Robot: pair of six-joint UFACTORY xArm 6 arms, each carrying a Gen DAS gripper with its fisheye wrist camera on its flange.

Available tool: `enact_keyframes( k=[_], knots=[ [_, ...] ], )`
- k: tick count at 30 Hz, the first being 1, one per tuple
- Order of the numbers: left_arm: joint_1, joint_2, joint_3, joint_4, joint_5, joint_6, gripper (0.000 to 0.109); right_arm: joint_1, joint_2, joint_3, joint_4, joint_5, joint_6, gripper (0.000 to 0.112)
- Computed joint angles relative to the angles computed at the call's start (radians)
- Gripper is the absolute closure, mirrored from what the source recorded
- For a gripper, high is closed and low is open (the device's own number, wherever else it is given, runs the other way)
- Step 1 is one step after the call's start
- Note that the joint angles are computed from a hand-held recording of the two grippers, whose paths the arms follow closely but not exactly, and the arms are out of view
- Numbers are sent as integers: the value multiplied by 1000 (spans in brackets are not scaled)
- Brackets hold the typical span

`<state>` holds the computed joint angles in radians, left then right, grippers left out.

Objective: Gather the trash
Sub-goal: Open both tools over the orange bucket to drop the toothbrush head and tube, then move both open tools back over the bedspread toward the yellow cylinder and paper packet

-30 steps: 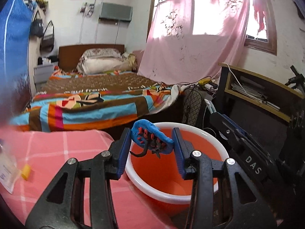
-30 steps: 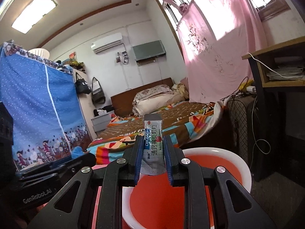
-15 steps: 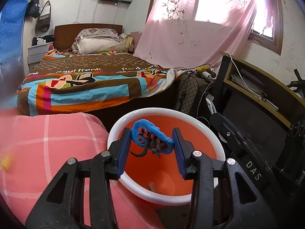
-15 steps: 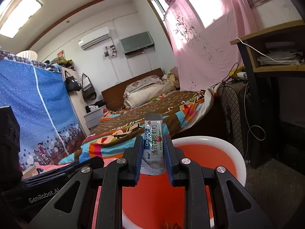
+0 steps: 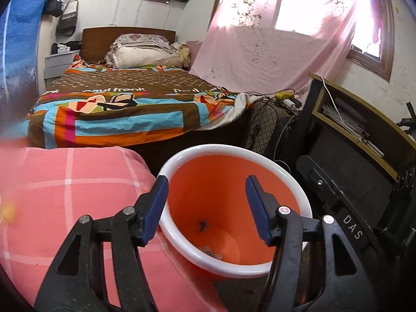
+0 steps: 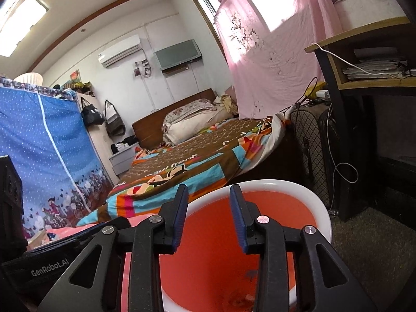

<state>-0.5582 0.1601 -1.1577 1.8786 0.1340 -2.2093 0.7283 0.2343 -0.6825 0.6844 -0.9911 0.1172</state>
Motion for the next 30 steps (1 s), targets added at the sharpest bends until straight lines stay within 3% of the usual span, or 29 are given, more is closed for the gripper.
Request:
enact_keyframes(
  k=[6,11,12,14,15,16,20,22,25,30],
  knots=[
    [4,-88,89,52,77,-89,38,12,18,-16,-16,-52,-5,72],
    [-13,-215,222,86,221,-146,23,31,47,-47,-40,-97,-13,65],
    [-13,-235,244,89,239,-150,21,35,53,-55,-43,-105,-16,62],
    [-18,-289,302,82,301,-156,13,43,68,-72,-58,-126,-12,48],
    [-21,-318,334,70,335,-153,10,47,78,-80,-72,-142,-5,35],
    [-22,-339,356,61,358,-152,6,49,86,-88,-86,-158,2,32],
    [-33,-457,484,41,493,-196,6,69,115,-125,-119,-202,-11,25],
    [-29,-497,524,20,524,-194,6,80,131,-141,-131,-234,-19,10],
    [-41,-568,597,-21,598,-172,6,95,158,-168,-168,-280,-28,9],
    [-64,-680,696,-90,712,-94,6,115,187,-215,-215,-282,-50,9]
  ],
)
